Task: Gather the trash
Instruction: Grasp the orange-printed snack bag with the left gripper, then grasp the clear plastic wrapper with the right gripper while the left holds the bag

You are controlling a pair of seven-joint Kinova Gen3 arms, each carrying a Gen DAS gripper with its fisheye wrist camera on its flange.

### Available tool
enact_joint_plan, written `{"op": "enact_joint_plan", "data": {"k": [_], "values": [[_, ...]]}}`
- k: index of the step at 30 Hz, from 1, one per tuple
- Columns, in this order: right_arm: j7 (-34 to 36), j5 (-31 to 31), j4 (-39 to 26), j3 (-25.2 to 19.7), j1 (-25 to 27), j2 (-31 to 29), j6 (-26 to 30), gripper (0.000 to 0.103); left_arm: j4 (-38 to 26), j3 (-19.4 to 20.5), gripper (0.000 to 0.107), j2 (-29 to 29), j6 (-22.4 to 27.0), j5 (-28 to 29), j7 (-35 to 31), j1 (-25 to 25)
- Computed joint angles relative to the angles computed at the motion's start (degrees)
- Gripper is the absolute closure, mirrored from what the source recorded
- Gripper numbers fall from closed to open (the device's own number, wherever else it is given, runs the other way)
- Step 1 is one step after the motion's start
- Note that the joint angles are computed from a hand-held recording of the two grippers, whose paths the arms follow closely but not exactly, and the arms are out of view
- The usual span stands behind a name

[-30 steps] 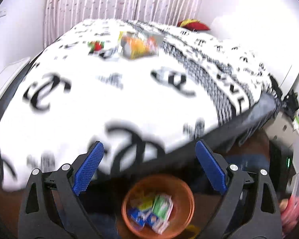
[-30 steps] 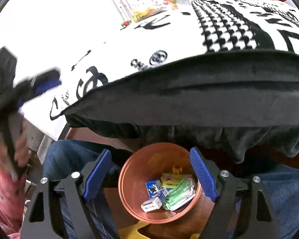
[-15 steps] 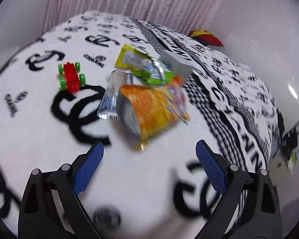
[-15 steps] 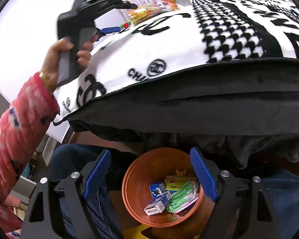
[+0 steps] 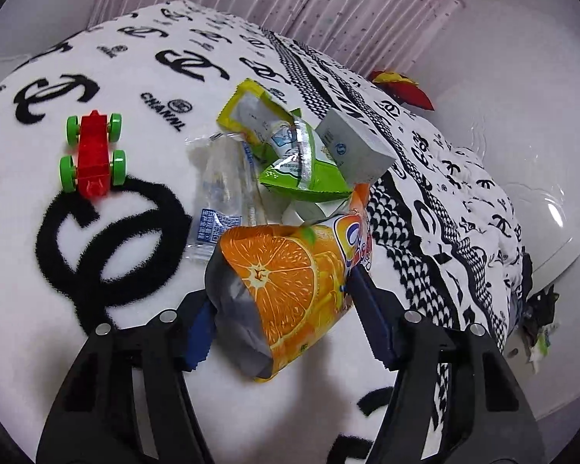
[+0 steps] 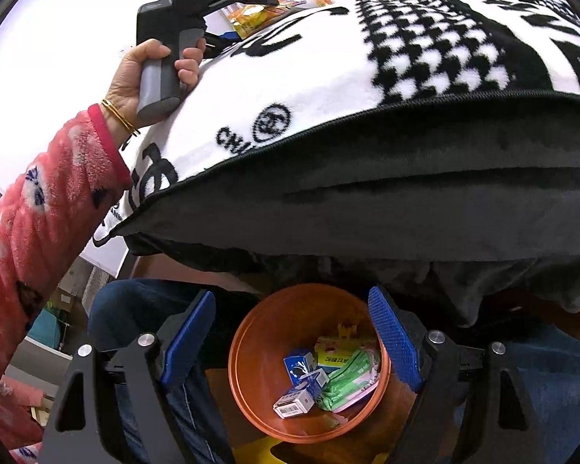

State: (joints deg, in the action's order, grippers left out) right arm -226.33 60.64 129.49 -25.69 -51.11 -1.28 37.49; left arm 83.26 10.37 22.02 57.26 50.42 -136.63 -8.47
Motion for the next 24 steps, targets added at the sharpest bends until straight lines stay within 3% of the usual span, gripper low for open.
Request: {"op": "enact_joint_plan", "data": {"k": [4, 13, 17, 24], "values": [[1.5, -1.0, -0.9, -0.5, -0.3, -0.3, 1.3, 0.023, 2.2, 0.4, 0.056, -1.4, 0.6, 3.4, -3.3, -1.8], [5.4, -3.5, -3.8, -2.6, -1.5, -1.6, 7.5, 0.023, 8.4, -3.1, 0.059, -6.9, 6.6, 10.6, -10.9, -5.6], [9.8, -4.8, -6.8, -3.7, -2.6, -1.8, 12.4, 0.023, 12.4, -7.0, 0.059, -11.2, 11.7, 13.6, -15.2, -9.0], [18.4, -4.2, -11.6, -3.4, -1.8, -2.9, 18.8, 0.023, 20.1, -16.8, 0.059, -20.8, 15.6, 14.7, -23.8, -13.7]]}}
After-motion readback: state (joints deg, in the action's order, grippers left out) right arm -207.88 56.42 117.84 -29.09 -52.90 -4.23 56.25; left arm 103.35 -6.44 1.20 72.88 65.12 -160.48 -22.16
